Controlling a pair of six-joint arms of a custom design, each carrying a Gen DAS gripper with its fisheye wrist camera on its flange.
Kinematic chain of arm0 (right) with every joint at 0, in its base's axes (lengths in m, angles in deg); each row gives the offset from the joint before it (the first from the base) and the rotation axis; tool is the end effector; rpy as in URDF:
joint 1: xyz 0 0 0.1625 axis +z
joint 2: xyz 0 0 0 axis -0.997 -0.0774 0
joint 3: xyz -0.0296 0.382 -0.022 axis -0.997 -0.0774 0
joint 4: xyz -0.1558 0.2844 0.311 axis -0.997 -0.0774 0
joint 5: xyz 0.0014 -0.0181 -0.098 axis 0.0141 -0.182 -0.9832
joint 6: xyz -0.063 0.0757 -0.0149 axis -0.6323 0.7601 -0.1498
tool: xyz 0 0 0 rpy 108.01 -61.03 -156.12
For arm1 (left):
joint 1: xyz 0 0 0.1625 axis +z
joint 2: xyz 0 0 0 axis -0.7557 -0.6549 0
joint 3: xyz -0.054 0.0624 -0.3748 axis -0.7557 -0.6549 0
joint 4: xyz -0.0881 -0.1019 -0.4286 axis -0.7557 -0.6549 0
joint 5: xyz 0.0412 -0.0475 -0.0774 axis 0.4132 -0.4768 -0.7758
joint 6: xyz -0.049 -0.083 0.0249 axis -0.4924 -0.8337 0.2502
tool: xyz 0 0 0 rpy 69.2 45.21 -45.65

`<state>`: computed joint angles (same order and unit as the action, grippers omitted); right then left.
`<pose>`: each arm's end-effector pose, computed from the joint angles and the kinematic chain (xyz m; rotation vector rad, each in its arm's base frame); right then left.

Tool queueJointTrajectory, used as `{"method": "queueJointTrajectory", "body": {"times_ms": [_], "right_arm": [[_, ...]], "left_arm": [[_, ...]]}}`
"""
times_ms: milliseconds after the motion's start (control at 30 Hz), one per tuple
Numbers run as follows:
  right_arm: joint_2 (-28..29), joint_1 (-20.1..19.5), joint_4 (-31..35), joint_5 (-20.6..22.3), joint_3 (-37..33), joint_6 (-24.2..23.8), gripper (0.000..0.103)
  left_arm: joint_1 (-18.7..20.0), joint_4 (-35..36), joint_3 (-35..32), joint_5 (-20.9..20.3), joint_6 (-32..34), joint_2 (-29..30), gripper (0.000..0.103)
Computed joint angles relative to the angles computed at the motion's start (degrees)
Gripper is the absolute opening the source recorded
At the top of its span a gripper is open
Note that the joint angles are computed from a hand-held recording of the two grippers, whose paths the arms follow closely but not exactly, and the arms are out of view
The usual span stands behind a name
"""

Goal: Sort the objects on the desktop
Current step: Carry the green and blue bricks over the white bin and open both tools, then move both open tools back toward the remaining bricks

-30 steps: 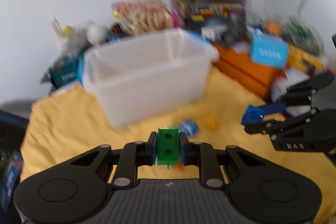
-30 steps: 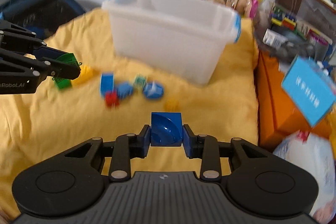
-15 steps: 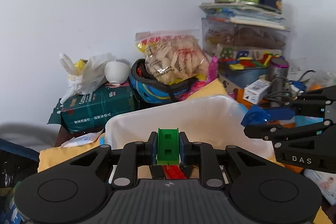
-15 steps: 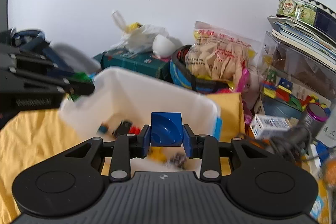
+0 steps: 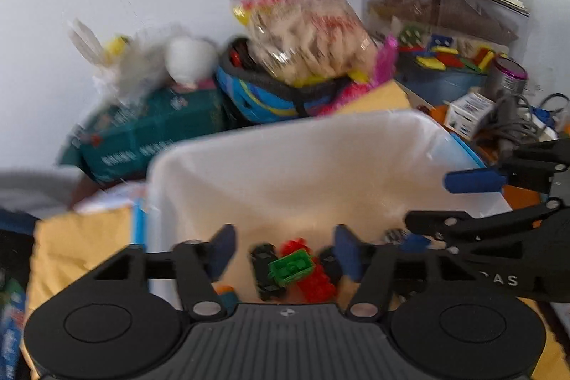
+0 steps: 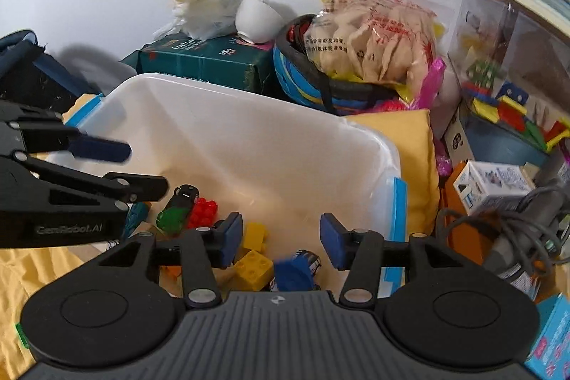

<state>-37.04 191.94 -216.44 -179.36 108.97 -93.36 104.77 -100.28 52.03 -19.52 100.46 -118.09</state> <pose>0.3096 -0.7796 0.2012 0.7860 -2.1958 0.7909 -0.2785 -0.7737 0.2266 0.6752 2.1960 -0.9089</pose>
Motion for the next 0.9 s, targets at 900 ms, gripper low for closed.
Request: {"method": "queueJointTrajectory", "body": {"times_ms": [900], "right_arm": [[-19.31,-0.66,-13.47,4.52,35.36,-3.44,0.061]], "left_arm": [[-7.60,-3.32,41.13,10.40,-10.55,-22.33,0.078]]}}
